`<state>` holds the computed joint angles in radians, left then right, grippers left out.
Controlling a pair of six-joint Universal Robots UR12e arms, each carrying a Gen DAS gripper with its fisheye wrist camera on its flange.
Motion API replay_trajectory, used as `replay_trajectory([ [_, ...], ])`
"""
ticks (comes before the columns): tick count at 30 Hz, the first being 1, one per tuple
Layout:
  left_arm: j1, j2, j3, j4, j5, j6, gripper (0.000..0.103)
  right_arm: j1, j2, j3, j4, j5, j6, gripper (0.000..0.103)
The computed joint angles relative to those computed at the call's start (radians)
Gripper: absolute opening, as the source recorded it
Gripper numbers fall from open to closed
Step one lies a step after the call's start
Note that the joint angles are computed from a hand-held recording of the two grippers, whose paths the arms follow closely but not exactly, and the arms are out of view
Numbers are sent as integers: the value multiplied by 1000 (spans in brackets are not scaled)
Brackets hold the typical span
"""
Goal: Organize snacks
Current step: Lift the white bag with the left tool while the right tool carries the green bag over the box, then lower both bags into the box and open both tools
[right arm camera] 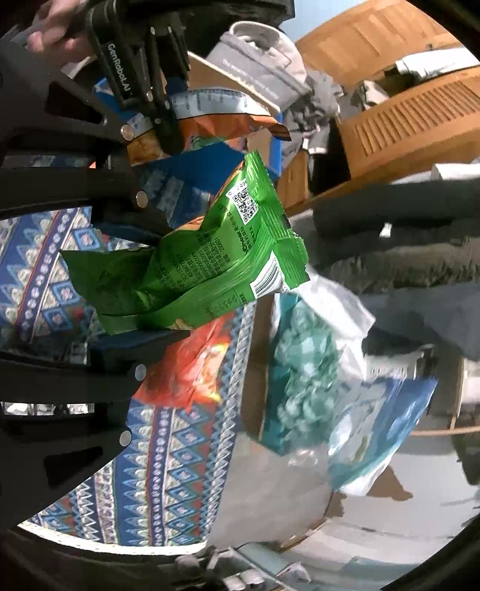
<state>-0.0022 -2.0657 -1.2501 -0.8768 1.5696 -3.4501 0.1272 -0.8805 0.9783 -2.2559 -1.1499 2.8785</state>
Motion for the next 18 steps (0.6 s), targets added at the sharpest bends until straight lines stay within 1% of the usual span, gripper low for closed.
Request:
replay_trajectory([
  [9, 28, 40, -44, 27, 45, 10, 39, 35, 17, -50, 26, 53, -30, 40],
  [15, 57, 67, -80, 27, 36, -12, 39, 65, 32, -84, 59, 75, -69, 40],
  [18, 70, 81, -100, 35, 50, -18, 39, 83, 41, -102, 76, 77, -84, 40],
])
